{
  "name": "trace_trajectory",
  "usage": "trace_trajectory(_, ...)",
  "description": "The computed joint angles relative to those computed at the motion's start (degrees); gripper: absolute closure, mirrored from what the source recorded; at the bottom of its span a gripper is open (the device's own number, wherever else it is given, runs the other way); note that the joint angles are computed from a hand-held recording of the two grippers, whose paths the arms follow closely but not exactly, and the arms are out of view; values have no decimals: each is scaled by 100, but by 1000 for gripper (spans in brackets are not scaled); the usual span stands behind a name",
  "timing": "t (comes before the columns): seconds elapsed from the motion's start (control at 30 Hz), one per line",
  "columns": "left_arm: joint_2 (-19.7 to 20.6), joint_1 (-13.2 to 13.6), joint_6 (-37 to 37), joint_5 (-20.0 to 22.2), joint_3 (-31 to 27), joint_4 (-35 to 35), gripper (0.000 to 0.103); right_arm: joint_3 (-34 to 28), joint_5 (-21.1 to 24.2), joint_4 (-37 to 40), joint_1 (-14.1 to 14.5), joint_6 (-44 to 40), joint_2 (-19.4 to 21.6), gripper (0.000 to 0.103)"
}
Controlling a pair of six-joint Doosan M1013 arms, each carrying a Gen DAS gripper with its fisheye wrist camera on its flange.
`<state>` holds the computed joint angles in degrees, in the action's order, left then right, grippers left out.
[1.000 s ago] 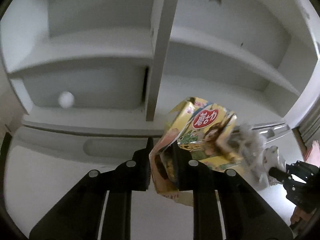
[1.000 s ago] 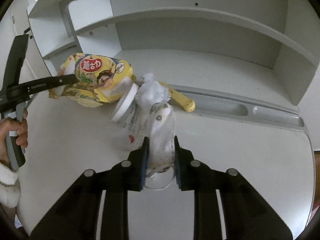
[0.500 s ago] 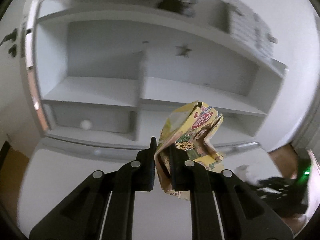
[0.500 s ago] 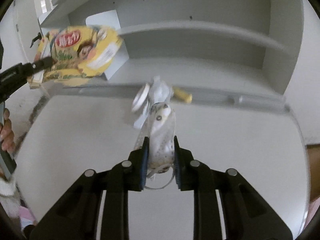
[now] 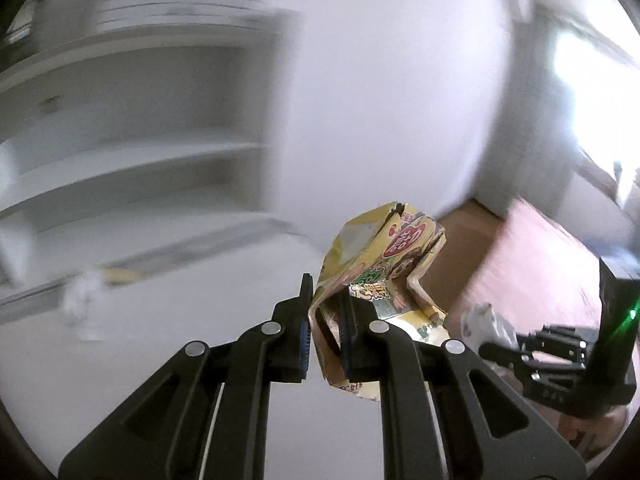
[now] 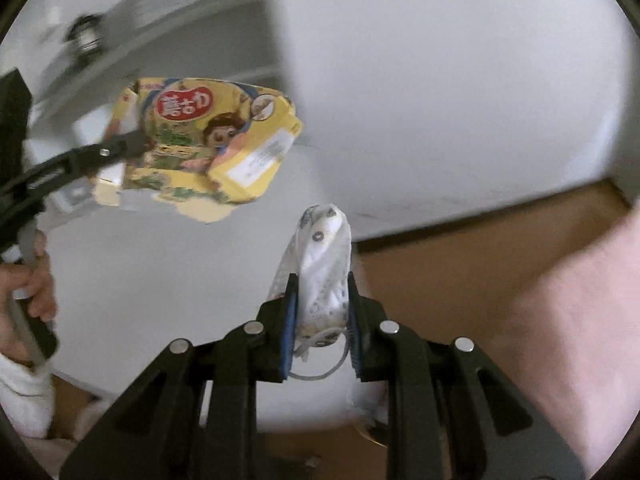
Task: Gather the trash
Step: 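Carry the snack bag and white cloth over the bin and release both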
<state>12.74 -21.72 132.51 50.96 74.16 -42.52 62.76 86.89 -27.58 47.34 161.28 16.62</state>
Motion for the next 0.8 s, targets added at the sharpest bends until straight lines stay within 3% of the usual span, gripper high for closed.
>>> trace_trajectory(0.17,-196,-1012,243,197,505,323,92,1552,378,309,261,1468,-997,81)
trace_trajectory(0.37,-338,-1877,190,423,1238,1028,92,3034,19,818,423,3293,-1879,81)
trace_trajectory(0.47,-163,-2135,-205,523,1364,1495,93,3723,-488,1235,368,3798,-2201,81)
trace_trajectory(0.6,171,-2450,-747,490,1540,2463,93,4377,-1222,2066,219,3656,-2274,82)
trace_trajectory(0.73,569,-2544,-1273,537,1598,3310,93,4807,-1887,2618,25,3378,-2236,82)
trace_trajectory(0.8,749,-2451,-1439,684,1611,3492,93,4912,-2045,2844,-148,3029,-2179,82)
